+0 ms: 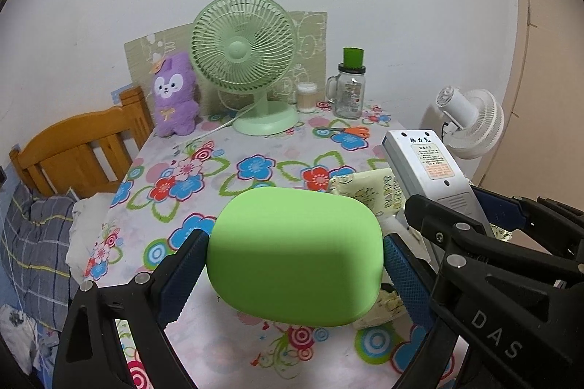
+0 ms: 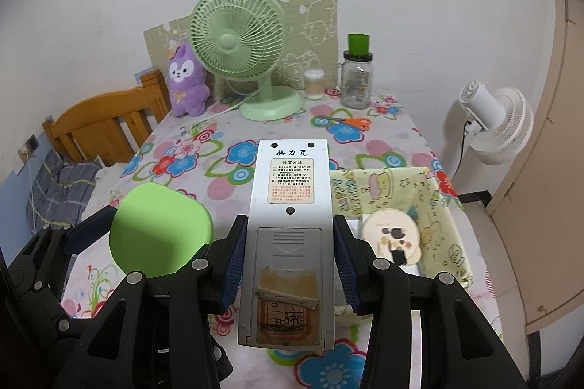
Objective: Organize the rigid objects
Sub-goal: 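Lift and carry the white charger and green pad over the yellow box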
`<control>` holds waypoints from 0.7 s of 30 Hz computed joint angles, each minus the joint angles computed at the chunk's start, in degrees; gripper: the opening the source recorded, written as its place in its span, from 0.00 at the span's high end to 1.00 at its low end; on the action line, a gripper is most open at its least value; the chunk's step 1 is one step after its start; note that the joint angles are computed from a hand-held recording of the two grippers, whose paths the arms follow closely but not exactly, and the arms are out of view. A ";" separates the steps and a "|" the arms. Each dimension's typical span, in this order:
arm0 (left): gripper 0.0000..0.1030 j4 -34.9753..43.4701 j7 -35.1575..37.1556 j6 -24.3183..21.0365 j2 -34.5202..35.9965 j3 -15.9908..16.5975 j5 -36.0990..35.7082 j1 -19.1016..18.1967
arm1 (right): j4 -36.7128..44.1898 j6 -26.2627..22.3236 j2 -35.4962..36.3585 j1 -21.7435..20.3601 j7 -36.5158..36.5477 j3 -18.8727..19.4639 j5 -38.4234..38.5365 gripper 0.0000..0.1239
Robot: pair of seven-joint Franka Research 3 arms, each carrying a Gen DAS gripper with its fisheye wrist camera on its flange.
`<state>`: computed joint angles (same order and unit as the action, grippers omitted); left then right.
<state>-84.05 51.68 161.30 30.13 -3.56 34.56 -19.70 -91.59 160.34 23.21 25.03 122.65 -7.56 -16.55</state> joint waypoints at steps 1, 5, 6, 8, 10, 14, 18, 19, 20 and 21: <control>0.08 0.43 0.10 -0.17 0.26 -0.09 -0.05 -0.12 | -0.15 0.07 -0.10 -0.10 0.00 -0.10 0.01 0.61; 0.07 2.69 0.67 -1.14 1.70 -0.28 -0.25 -0.81 | -0.54 0.28 -0.28 -0.95 -0.65 -0.02 0.60 0.61; 0.07 3.18 0.73 -1.35 2.05 -0.23 -0.25 -1.02 | -0.61 0.30 -0.29 -1.17 -0.88 0.05 0.84 0.61; 0.07 4.28 0.94 -1.91 2.77 -0.22 -0.35 -1.42 | -0.77 0.42 -0.29 -1.67 -1.45 0.17 1.36 0.61; 0.07 5.68 1.38 -2.65 3.67 -0.38 -0.71 -1.70 | -0.67 0.38 -0.12 -2.25 -2.32 0.43 2.10 0.61; 0.07 8.82 2.23 -4.36 5.75 -0.36 -1.36 -2.45 | -0.09 0.24 0.55 -4.07 -5.46 1.73 4.98 0.61; 0.07 11.93 3.00 -6.76 7.66 -0.01 -1.45 -3.46 | 0.54 0.22 1.43 -5.61 -8.93 2.83 8.71 0.61; 0.07 12.73 3.30 -7.33 8.20 -0.08 -1.63 -3.59 | 0.75 0.19 1.72 -5.78 -9.53 2.87 9.37 0.61; 0.07 13.39 3.62 -7.88 8.66 -0.18 -1.85 -3.71 | 0.98 0.11 2.01 -6.03 -10.21 3.02 10.13 0.61; 0.07 14.23 3.97 -8.47 9.23 -0.26 -2.11 -3.79 | 1.32 -0.07 2.38 -6.36 -10.94 3.25 11.01 0.61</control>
<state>-69.83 55.65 152.82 39.36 -3.82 32.45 -23.49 -90.28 160.27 25.58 18.67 111.72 -4.31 -5.54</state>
